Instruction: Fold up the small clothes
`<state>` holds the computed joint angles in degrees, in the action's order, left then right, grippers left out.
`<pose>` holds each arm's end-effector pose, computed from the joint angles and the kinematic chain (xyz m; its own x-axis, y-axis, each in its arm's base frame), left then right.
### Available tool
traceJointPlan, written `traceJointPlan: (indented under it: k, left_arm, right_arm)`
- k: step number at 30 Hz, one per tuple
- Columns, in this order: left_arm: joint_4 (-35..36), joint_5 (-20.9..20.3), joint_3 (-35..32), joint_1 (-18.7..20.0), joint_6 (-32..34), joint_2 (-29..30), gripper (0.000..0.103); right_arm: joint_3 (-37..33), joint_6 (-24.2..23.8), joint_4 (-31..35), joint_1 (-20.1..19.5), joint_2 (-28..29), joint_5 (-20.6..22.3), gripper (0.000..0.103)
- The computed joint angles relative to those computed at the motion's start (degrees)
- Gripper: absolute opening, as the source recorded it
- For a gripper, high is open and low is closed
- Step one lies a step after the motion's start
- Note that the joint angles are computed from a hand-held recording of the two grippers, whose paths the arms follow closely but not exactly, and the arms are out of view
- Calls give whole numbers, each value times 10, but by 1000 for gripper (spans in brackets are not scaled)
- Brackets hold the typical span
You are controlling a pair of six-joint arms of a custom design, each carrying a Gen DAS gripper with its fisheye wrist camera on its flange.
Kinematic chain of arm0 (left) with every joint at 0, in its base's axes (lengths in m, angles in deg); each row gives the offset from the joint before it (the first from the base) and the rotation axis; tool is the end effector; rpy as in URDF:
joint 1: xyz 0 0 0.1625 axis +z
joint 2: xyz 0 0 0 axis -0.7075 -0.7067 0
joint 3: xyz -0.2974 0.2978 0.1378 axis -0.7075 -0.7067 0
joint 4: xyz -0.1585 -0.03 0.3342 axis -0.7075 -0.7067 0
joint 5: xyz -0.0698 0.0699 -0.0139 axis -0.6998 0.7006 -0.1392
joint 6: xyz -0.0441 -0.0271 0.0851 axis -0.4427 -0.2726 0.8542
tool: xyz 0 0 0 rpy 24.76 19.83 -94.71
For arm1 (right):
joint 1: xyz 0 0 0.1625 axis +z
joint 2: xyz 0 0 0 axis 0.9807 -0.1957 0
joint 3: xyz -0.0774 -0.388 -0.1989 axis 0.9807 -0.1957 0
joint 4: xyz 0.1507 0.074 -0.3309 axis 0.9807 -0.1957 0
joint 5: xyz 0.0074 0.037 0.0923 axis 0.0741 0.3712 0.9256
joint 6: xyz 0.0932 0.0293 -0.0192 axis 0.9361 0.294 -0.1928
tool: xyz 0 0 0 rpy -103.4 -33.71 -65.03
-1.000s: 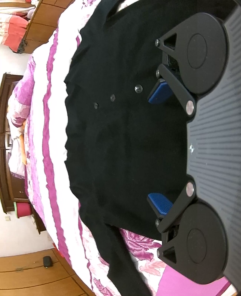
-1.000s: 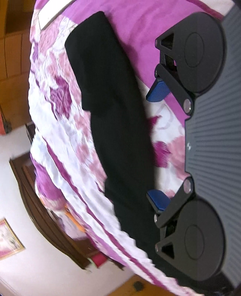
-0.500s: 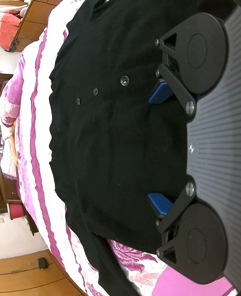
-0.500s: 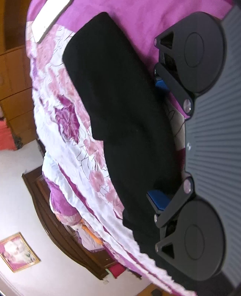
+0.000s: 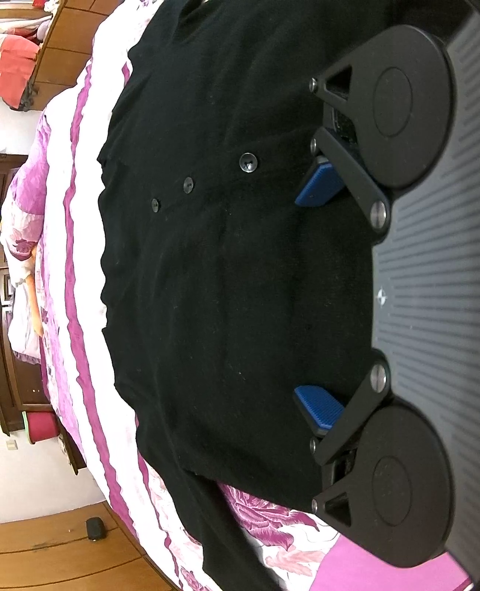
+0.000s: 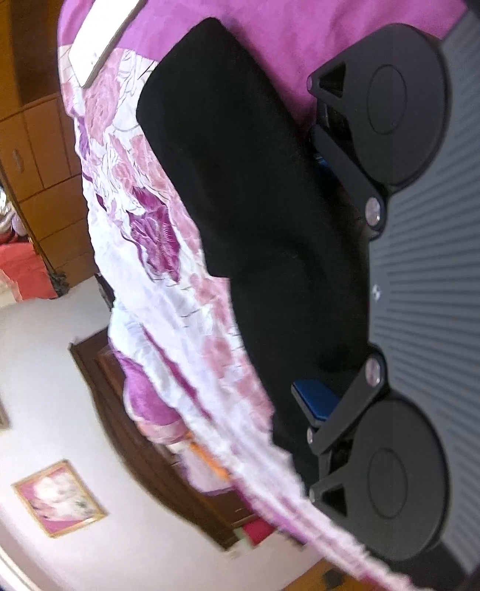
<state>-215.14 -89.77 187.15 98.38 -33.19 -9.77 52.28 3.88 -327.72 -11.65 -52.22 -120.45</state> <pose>-0.0791 -0.4739 0.0378 -0.6542 -0.0376 -0.7554 0.5246 0.6969 -0.4889 -0.0377 -0.4322 0.1033 -0.9179 0.3483 0.1903 -0.1118 0.2333 -0.9659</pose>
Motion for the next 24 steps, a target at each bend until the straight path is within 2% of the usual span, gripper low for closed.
traceJointPlan:
  k: [3,4,7,9,11,12,13,14,15,16,18,24]
  left_arm:
    - [-9,1,1,-1,4,3,103]
    - [-10,1,2,-1,5,4,103]
    - [-9,1,2,-1,5,3,103]
    - [-9,1,2,-1,5,3,103]
    - [-11,1,3,-2,7,3,103]
    - [-10,1,3,-2,7,2,103]
    - [-7,0,3,-2,5,1,103]
    - [-2,1,3,-3,2,-1,103]
    - [2,1,3,-3,-2,-3,103]
    - [5,1,2,-3,-4,-4,103]
    - [10,2,3,-5,-8,-6,103]
    - [27,-3,11,-8,-26,-23,103]
  right_arm:
    - [5,37,-5,-12,-11,25,102]
    - [5,46,-4,-14,-16,25,98]
    - [0,60,0,-11,-25,13,96]
    - [-5,62,3,-7,-29,-1,89]
    - [-7,61,5,-2,-32,-21,78]
    - [-9,61,8,0,-34,-29,69]
    - [-9,62,9,-1,-36,-33,53]
    - [-10,61,16,-1,-40,-38,43]
    - [-10,57,35,1,-48,-46,24]
    - [-7,56,48,1,-53,-48,20]
    - [-5,45,58,3,-58,-43,16]
    - [-2,-7,30,29,-58,-39,14]
